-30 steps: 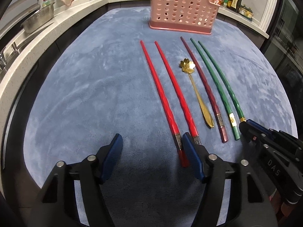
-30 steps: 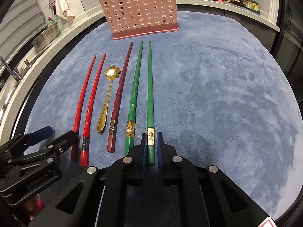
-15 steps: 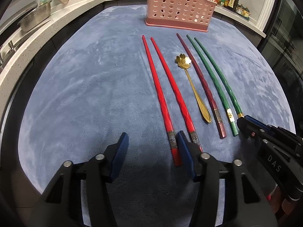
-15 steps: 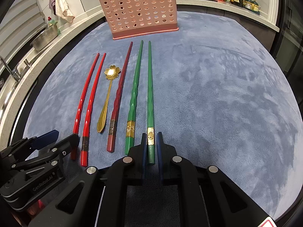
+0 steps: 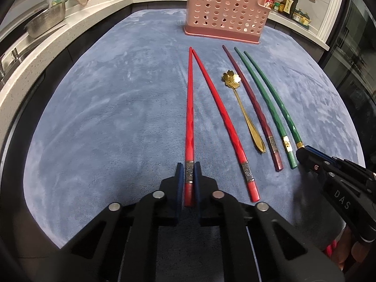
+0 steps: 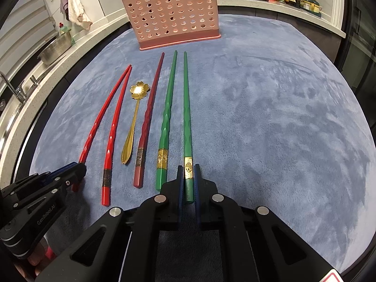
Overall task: Organize utensils
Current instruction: 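Grasp a green chopstick with the right tool while the left tool grasps a bright red chopstick, then lift both chopsticks and carry them above the pink holder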
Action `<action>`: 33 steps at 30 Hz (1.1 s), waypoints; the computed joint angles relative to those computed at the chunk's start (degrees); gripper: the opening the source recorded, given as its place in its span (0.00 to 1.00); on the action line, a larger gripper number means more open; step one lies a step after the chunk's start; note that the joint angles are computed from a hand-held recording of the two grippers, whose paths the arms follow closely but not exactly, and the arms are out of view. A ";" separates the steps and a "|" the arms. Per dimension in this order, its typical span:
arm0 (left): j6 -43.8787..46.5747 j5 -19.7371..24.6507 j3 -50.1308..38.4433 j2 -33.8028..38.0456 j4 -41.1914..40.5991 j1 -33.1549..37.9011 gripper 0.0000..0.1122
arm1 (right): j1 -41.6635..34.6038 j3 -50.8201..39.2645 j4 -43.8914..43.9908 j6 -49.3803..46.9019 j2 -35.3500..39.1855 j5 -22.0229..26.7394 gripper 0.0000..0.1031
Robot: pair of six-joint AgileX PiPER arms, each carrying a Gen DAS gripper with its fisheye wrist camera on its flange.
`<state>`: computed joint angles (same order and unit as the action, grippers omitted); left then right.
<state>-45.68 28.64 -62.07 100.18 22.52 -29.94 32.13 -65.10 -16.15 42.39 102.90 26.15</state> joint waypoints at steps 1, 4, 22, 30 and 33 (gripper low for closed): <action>-0.04 -0.05 0.04 -0.04 0.01 0.02 0.06 | -0.05 0.09 0.05 -0.03 -0.07 -0.07 0.07; -0.76 -0.06 0.32 -0.35 0.55 -0.07 0.06 | 0.22 0.28 -0.24 0.61 -0.36 -0.02 0.07; -4.49 2.56 -0.28 -6.35 5.02 -0.55 0.06 | -1.87 1.09 3.52 -0.22 -7.07 -0.42 0.07; -2.28 5.72 -4.43 -9.82 4.90 -0.05 0.06 | -3.58 -1.87 1.57 0.45 -11.25 2.11 0.07; 0.45 7.38 -7.59 -10.19 3.26 0.68 0.06 | -4.50 -4.19 1.67 -0.33 -12.03 3.76 0.07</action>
<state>-45.24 36.02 -69.67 89.98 25.79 -29.25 27.63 -69.29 -14.49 42.06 90.87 29.90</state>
